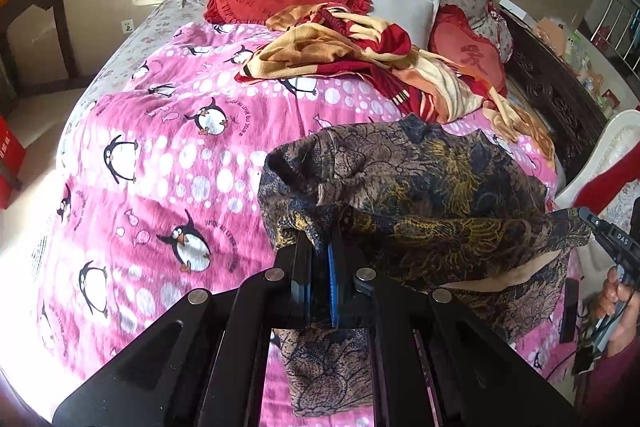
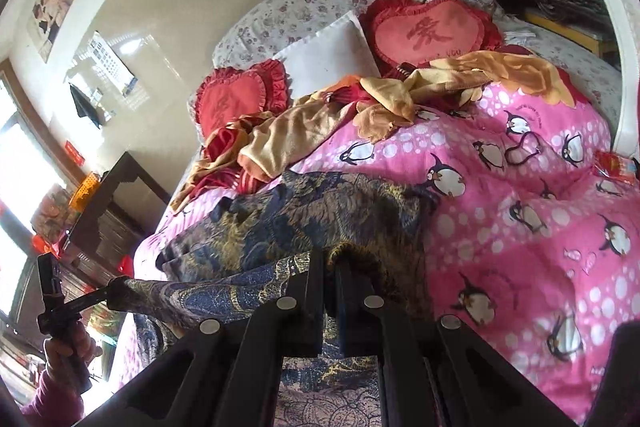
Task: Fold small clothes
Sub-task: 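Lift the strip end with both grippers and fold it over the strip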
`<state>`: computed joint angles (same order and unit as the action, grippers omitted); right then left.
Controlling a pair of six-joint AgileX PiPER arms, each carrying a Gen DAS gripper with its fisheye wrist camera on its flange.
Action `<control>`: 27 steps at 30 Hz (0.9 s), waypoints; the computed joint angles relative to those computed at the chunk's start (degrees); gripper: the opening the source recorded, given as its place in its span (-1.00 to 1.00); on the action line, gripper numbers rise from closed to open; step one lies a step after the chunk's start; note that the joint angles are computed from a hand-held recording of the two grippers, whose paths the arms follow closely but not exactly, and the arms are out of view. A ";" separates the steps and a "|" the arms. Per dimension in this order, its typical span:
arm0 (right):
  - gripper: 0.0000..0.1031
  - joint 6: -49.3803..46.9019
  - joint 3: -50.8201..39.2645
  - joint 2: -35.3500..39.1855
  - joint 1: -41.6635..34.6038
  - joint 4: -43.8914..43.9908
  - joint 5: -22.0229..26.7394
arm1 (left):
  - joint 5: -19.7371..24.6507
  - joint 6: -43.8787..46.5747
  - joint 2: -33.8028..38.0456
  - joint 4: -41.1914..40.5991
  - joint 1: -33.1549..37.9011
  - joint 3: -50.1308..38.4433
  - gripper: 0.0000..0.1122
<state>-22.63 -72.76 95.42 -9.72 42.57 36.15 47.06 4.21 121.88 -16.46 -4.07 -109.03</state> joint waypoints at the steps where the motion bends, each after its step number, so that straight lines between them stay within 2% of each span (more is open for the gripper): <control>1: -0.92 1.24 -1.42 1.50 0.43 -1.38 -0.30 | 0.85 -0.74 1.78 0.69 -0.10 -2.59 -0.91; 4: -0.92 3.41 -6.42 6.60 0.61 -2.51 -0.04 | 4.01 -3.18 7.72 2.45 -0.34 -11.34 -0.91; 8: -0.92 9.29 -13.45 13.48 1.42 -7.59 0.56 | 11.29 -5.16 17.08 3.50 -0.41 -25.66 -0.91; 10: -0.76 14.30 -17.83 16.76 1.62 -12.59 3.19 | 15.49 -5.20 20.55 2.03 0.30 -31.89 -0.90; 11: -0.52 16.61 -18.50 17.11 1.64 -14.89 3.67 | 15.68 -4.58 20.32 0.90 0.70 -31.65 -0.87; 12: -0.41 17.47 -17.03 15.96 1.39 -15.37 2.37 | 14.94 -3.57 19.11 -0.25 1.10 -29.68 -0.81; 14: -0.37 14.22 -11.16 11.42 0.33 -11.34 -1.75 | 11.79 -0.97 14.74 -2.22 1.61 -22.61 -0.49; 16: -0.37 8.58 -6.89 7.68 -0.38 -6.67 -2.44 | 6.55 1.99 9.27 -3.36 1.55 -13.64 -0.24; 18: -0.37 -0.19 -3.12 4.32 0.03 -1.28 -0.72 | 1.31 5.90 3.90 -4.41 1.13 -4.65 -0.22; 19: -0.37 -2.05 -1.74 3.20 1.22 -1.88 -0.09 | 0.42 6.97 2.55 -4.23 0.78 -2.29 -0.22; 22: -0.37 0.77 1.36 2.03 6.85 -11.46 -0.62 | -0.45 10.51 -0.01 -4.80 -0.75 4.02 -0.22; 24: -0.38 3.91 2.17 3.57 9.73 -17.77 -1.53 | 0.87 11.18 0.46 -3.21 -2.39 5.49 -0.22; 27: -0.38 5.56 1.62 6.64 10.46 -18.86 -2.25 | 1.61 10.62 2.69 2.53 -5.53 5.57 -0.22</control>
